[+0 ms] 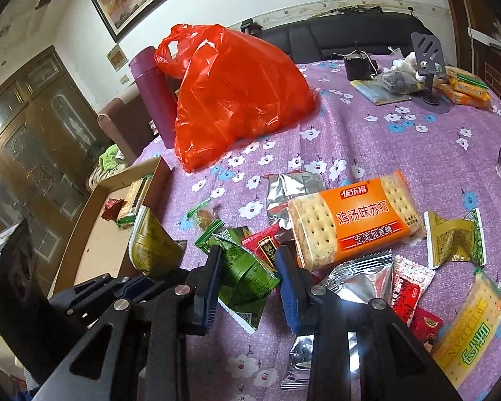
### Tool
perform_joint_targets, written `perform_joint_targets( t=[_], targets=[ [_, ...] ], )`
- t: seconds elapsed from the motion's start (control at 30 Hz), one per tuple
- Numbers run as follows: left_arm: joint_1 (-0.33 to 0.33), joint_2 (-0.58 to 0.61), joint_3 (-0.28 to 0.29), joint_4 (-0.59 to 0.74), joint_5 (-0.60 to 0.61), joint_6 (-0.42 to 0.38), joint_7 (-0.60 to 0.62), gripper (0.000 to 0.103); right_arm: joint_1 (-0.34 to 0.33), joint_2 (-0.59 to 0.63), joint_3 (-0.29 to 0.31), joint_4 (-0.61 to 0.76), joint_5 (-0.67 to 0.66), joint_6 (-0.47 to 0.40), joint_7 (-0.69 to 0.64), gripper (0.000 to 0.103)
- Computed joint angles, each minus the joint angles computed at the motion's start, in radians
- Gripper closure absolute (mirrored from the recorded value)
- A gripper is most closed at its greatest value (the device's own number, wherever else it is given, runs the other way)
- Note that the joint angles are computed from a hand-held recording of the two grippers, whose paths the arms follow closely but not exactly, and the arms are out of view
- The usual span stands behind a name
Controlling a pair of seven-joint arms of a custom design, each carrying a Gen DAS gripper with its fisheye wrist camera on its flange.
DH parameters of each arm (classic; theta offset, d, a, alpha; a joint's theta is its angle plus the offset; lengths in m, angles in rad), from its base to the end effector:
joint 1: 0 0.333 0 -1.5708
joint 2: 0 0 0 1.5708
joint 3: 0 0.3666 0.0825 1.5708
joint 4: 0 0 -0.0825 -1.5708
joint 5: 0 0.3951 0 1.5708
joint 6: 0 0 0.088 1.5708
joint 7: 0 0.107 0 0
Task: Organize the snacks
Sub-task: 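Grasp the yellow-green snack bag with the left tool while the right tool grasps a green pea bag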
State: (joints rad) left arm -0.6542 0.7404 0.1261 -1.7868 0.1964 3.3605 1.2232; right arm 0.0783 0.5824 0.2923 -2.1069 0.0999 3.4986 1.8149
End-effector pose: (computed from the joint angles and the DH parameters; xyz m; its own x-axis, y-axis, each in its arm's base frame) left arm 0.6185 -0.4071 0.2660 -0.4675 -0.8821 0.0587 -0.6161 0.2774 -0.7372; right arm 0.6230 0.2065 0.2758 0.0501 -0.9283 -0.3683 -0.7369 0.2145 -0.6410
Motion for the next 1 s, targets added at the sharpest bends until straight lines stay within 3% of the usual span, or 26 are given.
perform_joint_targets(
  t=[0.2,0.4,1.0],
  targets=[
    [-0.099,0.004,0.106,-0.019,-0.064,0.046,0.024,0.089,-0.008,0.004,0.007,-0.002,-0.014,0.013,0.007,0.068],
    [-0.156,0.01,0.157,-0.029,-0.145,0.069,0.083,0.089,-0.004,0.006,0.002,-0.002,-0.021,0.021,0.009,0.068],
    [-0.18,0.01,0.162,-0.037,-0.25,0.077,0.184,0.089,0.002,0.005,-0.005,-0.001,-0.021,0.022,0.013,0.068]
  ],
)
